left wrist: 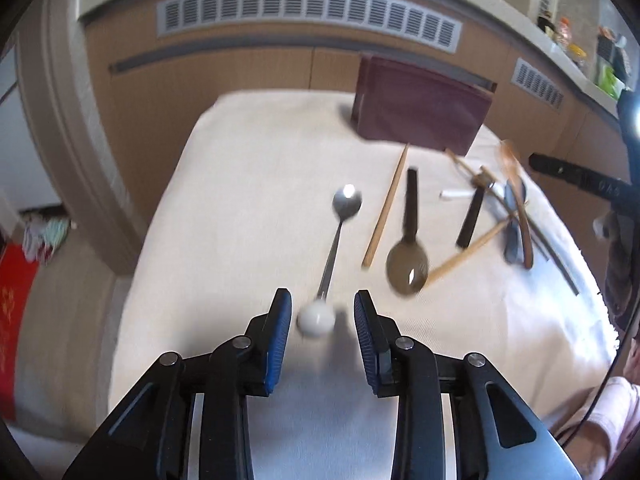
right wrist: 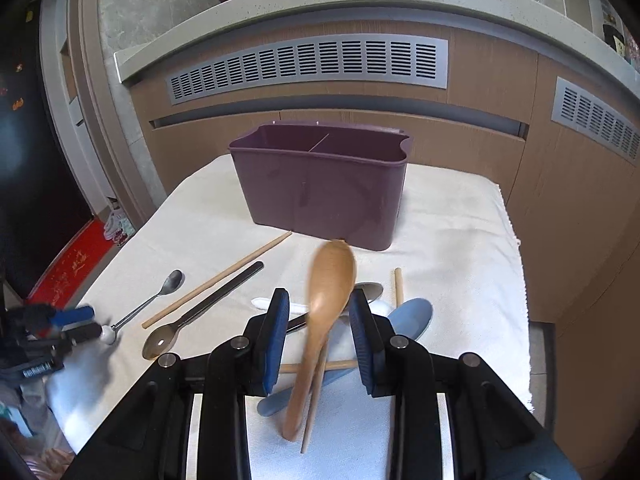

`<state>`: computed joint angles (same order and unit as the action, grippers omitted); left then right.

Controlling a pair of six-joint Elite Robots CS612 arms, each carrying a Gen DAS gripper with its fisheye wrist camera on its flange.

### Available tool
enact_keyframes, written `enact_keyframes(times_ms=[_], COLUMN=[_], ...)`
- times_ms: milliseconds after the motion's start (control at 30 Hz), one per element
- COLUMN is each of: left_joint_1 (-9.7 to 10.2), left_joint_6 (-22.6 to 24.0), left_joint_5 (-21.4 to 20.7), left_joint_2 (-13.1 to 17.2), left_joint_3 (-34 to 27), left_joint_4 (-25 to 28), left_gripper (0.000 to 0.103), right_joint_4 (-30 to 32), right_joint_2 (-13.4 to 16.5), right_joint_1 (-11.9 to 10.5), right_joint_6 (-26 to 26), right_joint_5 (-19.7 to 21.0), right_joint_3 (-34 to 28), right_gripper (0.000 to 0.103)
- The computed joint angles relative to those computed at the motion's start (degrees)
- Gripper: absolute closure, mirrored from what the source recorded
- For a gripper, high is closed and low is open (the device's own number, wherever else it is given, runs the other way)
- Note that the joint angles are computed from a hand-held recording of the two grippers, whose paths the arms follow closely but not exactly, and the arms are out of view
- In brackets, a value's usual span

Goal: Organize utensils
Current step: 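Grasp the wooden spoon handle with the right gripper while the left holds the steel spoon, then lift both spoons and lower them into the maroon caddy, opening both grippers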

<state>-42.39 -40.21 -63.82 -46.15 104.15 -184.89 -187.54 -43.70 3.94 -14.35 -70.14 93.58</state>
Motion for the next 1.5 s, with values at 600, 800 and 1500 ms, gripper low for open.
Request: enact_keyframes(times_ms=[600, 800, 1500], left_joint_1=[-0.71, 0.07, -0.04], left_joint_6=[3.56, 7.89, 14.24], left_joint_5=[10.95, 12.15, 9.02], left_joint_2=[0.8, 1.04, 0.47], left_joint_3=[-2.94, -4.38, -5.77], left_joint_4=[-4.49, -9.84, -14.75], left_gripper=[0.081, 0.081, 0.081], right_joint_4=[13.63, 22.95, -1.29], right_joint_2=[3.56, 6.36, 1.0], right_joint_1=[2.44, 4.83, 1.76], right_joint_6=[3.34, 10.42, -3.07], right_joint_5=[-0.79, -8.14, -2.79], right_joint_3=[-7.52, -14.36, -1.41], right_gripper=[0.061, 0.06, 0.077])
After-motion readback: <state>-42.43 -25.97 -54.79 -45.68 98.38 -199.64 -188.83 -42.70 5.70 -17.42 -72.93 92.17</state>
